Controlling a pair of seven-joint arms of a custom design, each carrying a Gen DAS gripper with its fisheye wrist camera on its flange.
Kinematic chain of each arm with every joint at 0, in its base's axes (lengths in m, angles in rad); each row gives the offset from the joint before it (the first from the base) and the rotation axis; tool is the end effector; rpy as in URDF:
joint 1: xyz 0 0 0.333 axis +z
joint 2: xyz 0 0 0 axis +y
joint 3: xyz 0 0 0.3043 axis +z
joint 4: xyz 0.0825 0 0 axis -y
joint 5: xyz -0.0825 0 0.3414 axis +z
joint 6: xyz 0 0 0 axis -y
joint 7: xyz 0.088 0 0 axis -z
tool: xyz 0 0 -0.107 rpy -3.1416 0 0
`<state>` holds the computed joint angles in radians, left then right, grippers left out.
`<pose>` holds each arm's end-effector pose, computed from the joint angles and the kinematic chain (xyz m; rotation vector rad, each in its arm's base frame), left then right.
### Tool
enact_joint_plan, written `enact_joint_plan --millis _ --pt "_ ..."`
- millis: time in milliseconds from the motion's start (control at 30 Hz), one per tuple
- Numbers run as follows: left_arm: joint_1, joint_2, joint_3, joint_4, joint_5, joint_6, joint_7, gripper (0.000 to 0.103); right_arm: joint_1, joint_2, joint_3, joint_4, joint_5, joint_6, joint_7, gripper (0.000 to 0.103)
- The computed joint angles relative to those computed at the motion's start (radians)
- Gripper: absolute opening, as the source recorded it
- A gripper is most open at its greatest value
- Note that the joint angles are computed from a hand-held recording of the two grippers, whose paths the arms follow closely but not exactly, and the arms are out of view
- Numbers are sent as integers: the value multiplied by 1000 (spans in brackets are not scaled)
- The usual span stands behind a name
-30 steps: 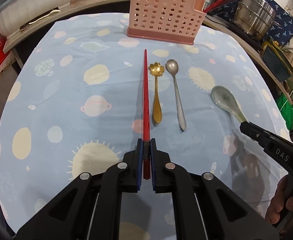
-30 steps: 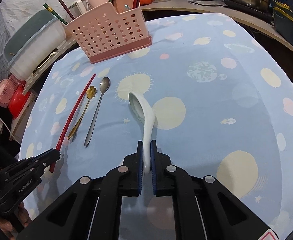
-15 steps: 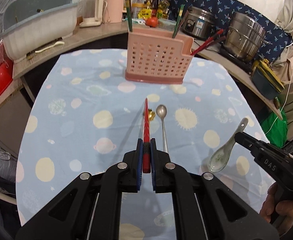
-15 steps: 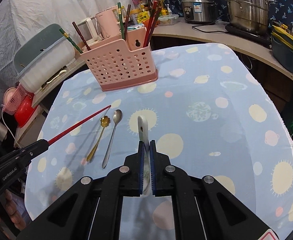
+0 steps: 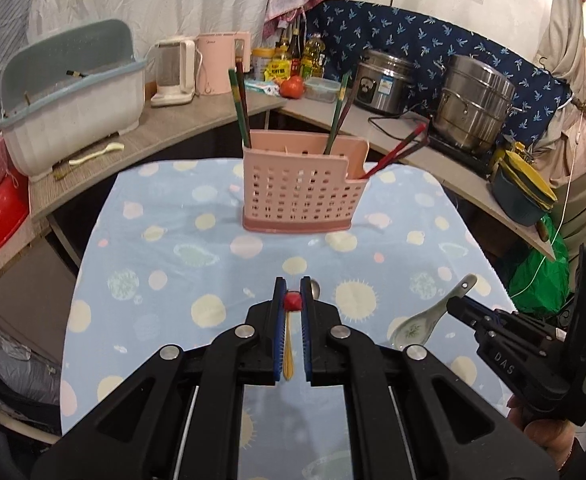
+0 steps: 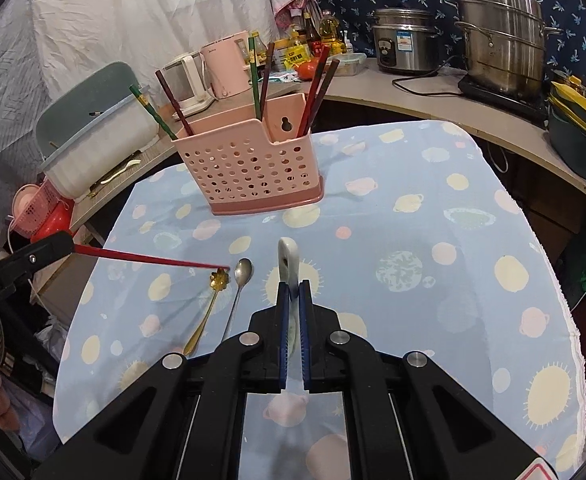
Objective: Organize utensils
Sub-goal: 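Lift the red chopstick and white spoon up toward the pink holder, then lower the chopstick and spoon into the holder and open both grippers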
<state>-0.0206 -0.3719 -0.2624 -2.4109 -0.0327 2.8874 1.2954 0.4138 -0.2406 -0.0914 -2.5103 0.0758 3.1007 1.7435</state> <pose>0.4284 -0.1365 0.5552 -1.7736 1.7814 -0.9291 0.4394 0.1379 0.4838 -1.7243 1.6103 -0.4715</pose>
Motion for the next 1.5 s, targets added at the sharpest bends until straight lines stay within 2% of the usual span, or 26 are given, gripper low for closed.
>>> enact_joint_plan --millis 400,533,667,900,1133,1500 --pt "68 64 -33 182 126 -6 -45 6 -15 40 26 120 -16 -10 -23 5" --pt "84 104 -36 259 184 -11 -77 6 23 67 -5 188 60 -30 -95 5" --pt "85 148 -29 348 239 -18 -110 6 -58 111 58 277 -5 -41 -53 5" --pt "52 250 -1 522 333 -45 -154 6 -119 201 99 443 -28 -73 -51 5" --pt "-26 379 63 689 393 -92 -177 6 -167 328 134 637 -123 -125 24 5" --pt "-108 555 159 815 333 -129 -140 6 -198 550 152 894 -191 -214 61 5"
